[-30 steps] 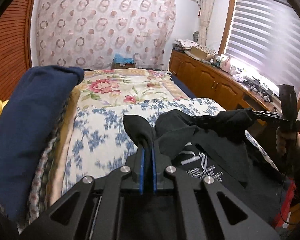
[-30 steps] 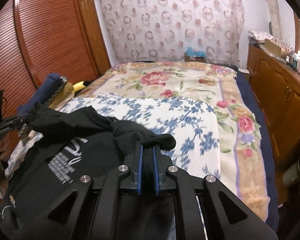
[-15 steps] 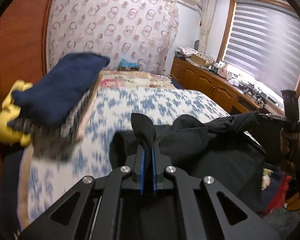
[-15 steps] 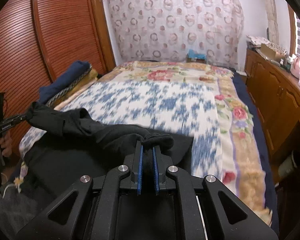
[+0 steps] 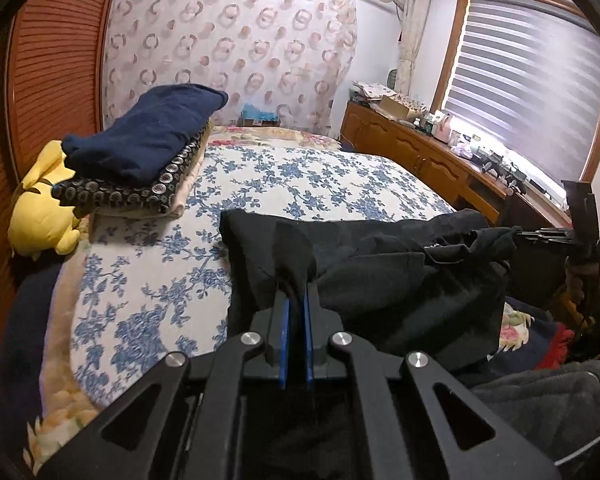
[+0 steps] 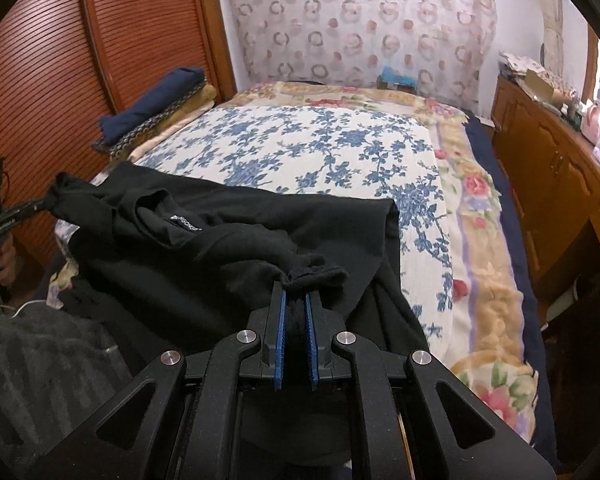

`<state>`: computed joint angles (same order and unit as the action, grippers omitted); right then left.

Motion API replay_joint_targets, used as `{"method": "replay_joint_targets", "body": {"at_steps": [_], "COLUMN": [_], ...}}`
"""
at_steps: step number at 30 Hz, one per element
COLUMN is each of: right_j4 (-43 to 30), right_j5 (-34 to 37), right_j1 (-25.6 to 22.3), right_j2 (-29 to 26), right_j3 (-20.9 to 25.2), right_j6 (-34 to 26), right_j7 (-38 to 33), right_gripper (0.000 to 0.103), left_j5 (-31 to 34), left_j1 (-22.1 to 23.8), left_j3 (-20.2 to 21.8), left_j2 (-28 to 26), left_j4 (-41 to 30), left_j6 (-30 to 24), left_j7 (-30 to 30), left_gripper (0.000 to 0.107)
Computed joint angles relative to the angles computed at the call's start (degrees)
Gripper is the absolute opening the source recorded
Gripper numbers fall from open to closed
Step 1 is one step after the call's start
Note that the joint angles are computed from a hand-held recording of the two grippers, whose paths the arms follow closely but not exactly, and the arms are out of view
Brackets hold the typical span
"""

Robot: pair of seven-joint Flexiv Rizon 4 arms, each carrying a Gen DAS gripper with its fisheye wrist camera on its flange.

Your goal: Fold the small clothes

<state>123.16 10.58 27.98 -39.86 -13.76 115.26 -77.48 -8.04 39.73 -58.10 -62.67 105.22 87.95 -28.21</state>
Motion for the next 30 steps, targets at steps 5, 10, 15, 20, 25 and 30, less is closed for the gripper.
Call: {"method": "replay_joint_targets", "body": {"at_steps": [5,10,15,20,25,30], "right_j4": [1.66,1.54,2.14,2.33,1.19,-0.39], "right_j5": [1.14,1.19,2.45,4.47,5.87,6.25], "right_j1": [3.05,3.45,6.31,8.82,10.51,11.41], "right_j2": [0.85,0.18,0.68,1.02,0.08,-1.69], "right_j3": [-1.38,-1.7,-4.58,-7.11,-9.32,-10.85], "right_j6": [-1.46,-2.03,-1.43,-0.34,-0.95,-1.38], "right_j7": [-0.28,1.4,1.44,0.78,0.59,0.73], "right_gripper": [0.006,0.009,0.014,0.027,0.03,0.031], "left_j5": [0.88,0.69,0.49,-1.39,-4.06,-7.44], "left_j1": [-0.54,-1.04,-2.28,-6.54,-11.96,-15.46], "left_j3": [1.95,2.3,2.96,6.38,11.09,14.11], "left_j2": [2.27,2.72,2.83,2.93,2.81,2.28], "left_j4": [1.32,0.97,-0.34,-4.79,-9.09,-12.58], "left_j6": [0.52,0.12,1.17,-0.64,-1.51,-3.44], "left_j7": [-0.34,1.12,1.5,0.49,1.17,1.88], "left_gripper": [0.006,0.028,0.05,0.063,0.063,0.063]}}
